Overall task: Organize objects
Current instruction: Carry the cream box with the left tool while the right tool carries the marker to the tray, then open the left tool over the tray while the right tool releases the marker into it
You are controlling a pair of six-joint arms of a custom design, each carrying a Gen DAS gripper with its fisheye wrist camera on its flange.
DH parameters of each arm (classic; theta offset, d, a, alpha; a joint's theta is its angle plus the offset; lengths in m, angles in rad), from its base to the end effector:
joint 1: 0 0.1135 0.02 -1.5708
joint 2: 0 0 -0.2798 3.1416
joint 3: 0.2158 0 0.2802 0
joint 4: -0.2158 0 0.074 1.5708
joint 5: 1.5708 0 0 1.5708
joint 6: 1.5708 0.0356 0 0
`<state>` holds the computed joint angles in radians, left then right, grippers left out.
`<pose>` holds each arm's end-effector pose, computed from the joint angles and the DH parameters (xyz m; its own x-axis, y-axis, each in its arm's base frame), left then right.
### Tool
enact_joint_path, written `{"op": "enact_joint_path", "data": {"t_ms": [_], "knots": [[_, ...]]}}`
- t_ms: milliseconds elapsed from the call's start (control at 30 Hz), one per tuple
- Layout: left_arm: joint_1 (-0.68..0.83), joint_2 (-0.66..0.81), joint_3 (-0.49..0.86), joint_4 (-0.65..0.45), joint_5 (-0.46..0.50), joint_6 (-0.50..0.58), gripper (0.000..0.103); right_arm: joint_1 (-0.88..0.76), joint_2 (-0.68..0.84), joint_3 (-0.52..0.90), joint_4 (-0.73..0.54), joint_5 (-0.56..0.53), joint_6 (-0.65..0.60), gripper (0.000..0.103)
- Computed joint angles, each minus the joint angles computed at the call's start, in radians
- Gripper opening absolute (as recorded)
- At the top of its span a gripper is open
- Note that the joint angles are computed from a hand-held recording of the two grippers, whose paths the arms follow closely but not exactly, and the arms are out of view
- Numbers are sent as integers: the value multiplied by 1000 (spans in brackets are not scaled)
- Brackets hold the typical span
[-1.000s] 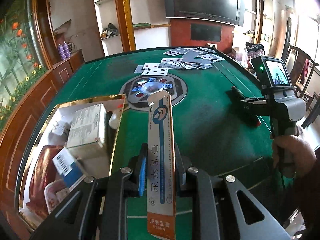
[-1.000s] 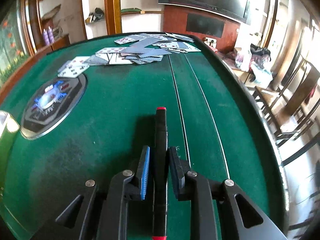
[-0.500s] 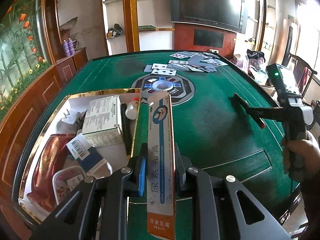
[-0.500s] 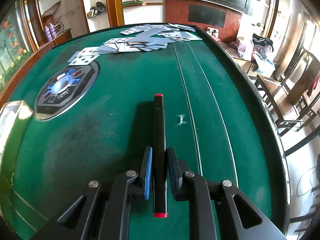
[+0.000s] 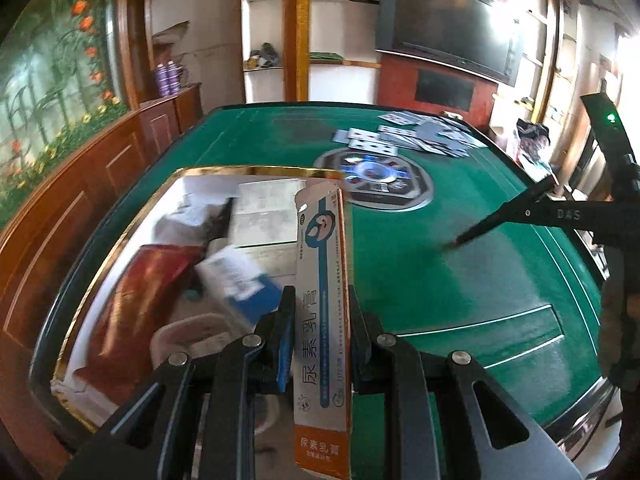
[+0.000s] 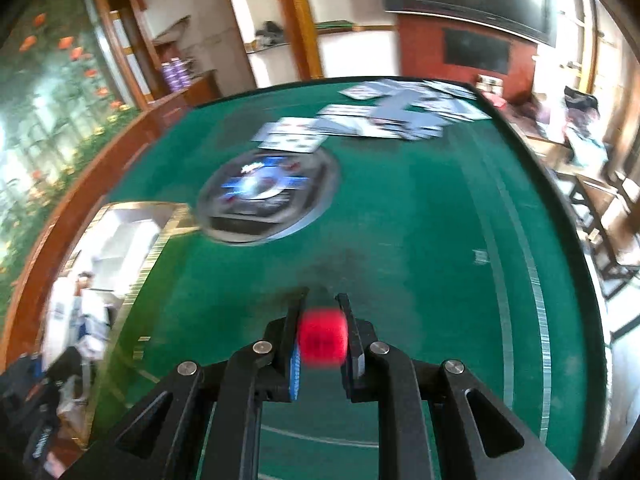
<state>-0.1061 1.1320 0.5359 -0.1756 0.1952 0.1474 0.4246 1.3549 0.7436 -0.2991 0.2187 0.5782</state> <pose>0.2373 -0.0322 0.1868 -0.6503 0.2142 -0.7288 0.3414 0.9395 -0.0285 0.2632 0.1105 0.1930 -0.7561 0.2436 -0.6074 0.1581 0.9686 0.1918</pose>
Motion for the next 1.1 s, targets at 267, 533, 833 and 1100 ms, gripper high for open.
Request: {"op": "enact_joint_path", "data": {"t_ms": [267,533,833,1100], "knots": [[330,111,53,17,162,89,21,142,228,224,17,-61,19,16],[463,286,138,32,245,132,21,258,386,446,-34,-29,-35,15],[459,395,188,45,283,119,21,262,596,696,-163,-53,-90,15],[453,384,173,66,316,108,51,250,601,675,-209,-80,-57,18]]}}
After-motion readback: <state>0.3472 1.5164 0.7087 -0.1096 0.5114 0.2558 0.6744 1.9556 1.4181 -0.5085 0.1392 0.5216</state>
